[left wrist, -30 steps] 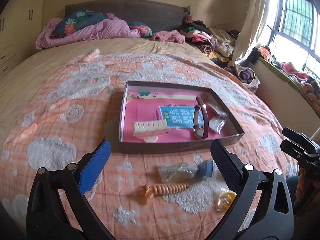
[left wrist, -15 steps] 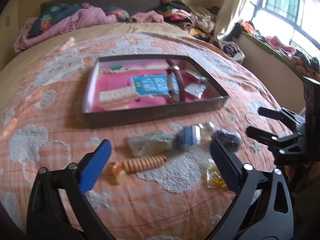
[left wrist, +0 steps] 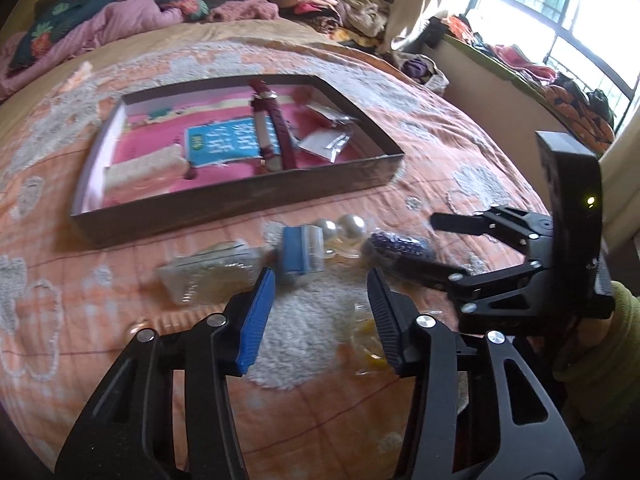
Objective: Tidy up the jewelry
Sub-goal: 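Move the right tool toward the black beaded bag while the left approaches the small blue box, then grasp the small blue box with the left tool while the right grasps the black beaded bag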
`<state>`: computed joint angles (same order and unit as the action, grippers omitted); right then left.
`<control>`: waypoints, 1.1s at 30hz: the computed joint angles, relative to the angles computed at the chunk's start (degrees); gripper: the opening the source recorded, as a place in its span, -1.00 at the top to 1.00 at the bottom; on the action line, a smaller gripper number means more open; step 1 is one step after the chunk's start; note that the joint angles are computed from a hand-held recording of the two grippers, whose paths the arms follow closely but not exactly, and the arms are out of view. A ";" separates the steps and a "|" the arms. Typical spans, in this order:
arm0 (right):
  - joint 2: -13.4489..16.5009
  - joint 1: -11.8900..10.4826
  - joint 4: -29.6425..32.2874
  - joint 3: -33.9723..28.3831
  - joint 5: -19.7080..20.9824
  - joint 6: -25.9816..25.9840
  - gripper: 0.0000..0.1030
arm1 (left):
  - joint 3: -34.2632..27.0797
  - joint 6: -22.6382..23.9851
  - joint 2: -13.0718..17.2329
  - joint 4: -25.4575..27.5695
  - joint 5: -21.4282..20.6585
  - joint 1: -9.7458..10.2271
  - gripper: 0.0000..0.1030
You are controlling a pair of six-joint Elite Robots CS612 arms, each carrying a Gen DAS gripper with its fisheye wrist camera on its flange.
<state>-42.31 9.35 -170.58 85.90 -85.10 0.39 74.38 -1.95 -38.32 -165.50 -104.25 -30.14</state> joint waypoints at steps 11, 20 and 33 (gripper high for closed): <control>1.79 0.66 2.21 -2.63 -0.56 -2.74 -0.09 | -3.14 -0.66 1.88 1.37 2.64 -0.47 0.43; 2.00 0.38 1.86 -2.88 0.43 -1.80 0.00 | -6.36 -0.96 3.88 3.75 3.99 -0.40 0.58; -0.08 -0.76 -3.79 0.33 4.53 1.43 0.15 | -4.96 -2.93 2.53 -2.30 2.02 0.55 0.63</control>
